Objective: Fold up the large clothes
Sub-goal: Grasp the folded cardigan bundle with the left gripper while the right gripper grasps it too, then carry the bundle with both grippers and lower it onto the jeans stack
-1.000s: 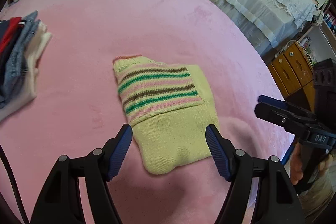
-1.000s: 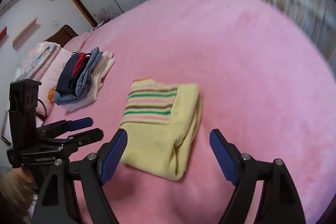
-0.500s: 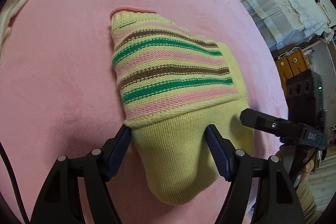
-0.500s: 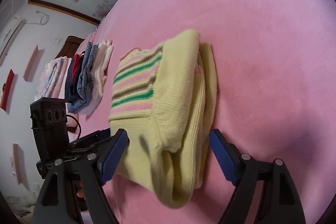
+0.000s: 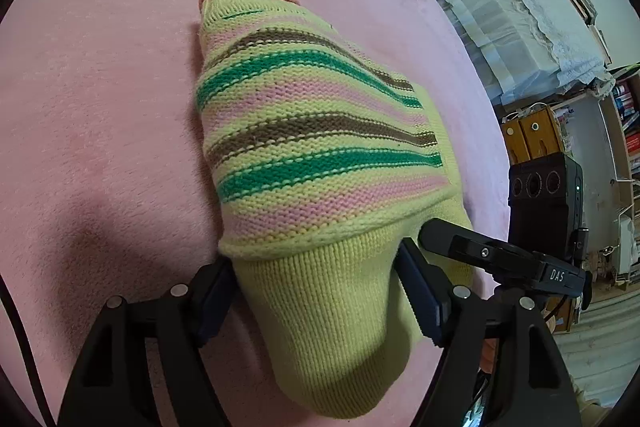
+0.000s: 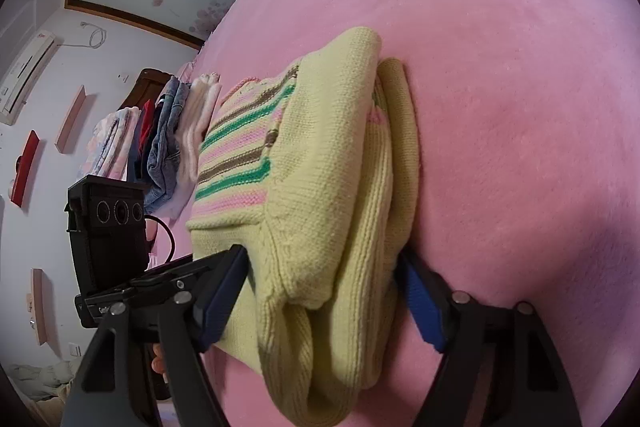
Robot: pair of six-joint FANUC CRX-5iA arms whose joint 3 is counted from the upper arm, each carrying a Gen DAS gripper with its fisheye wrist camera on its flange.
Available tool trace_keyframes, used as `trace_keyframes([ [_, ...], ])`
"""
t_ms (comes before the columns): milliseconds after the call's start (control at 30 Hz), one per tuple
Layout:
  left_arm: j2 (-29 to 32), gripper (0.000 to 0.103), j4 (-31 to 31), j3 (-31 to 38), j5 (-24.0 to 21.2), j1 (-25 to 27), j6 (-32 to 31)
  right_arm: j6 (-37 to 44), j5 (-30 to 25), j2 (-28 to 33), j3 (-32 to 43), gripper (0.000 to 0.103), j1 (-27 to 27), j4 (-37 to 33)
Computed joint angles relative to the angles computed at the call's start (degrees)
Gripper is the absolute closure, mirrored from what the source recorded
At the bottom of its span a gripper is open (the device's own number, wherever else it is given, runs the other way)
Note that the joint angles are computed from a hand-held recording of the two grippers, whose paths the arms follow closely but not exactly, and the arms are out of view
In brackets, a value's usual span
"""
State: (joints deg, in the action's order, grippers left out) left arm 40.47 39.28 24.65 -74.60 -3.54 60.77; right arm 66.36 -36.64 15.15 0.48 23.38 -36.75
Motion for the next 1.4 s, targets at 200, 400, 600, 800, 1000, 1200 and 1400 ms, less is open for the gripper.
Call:
trace_keyframes([
  [200, -1.7, 0.031, -2.8, -0.4, 2.2, -1.2, 0.7, -3.2, 2.6, -0.9, -1.8, 0.04, 2.3, 5.5],
  [400, -4.9, 0.047, -6.9, -1.9, 6.0, -2.5, 1.0, -9.3, 3.6, -1.5, -2.8, 0.05, 5.0, 13.5],
  [600, -7.9, 0.059, -9.6, -2.5, 7.5, -3.3, 0.8, -18.6, 4.8, -3.0, -4.6, 0.057, 8.7, 25.2],
  [800, -11.6, 0.061, -10.1, -3.6, 5.4, -2.3, 0.9, -24.8, 4.4, -6.3, -6.5, 0.061, 12.0, 31.4],
  [1000, -19.0, 0.06, -9.8, -7.2, 2.0, 1.7, -1.7, -29.4, 2.4, -8.8, -5.2, 0.061, 17.2, 36.7],
  [1200, -22.8, 0.06, -11.6, -3.8, -4.8, 8.5, -2.9, -27.1, 0.4, -5.0, 3.9, 0.062, 20.5, 35.0],
  [1400, -18.7, 0.06, -13.9, 10.9, -11.8, 16.0, -5.2, -21.3, -4.5, 6.3, 23.6, 0.062, 21.0, 31.0],
])
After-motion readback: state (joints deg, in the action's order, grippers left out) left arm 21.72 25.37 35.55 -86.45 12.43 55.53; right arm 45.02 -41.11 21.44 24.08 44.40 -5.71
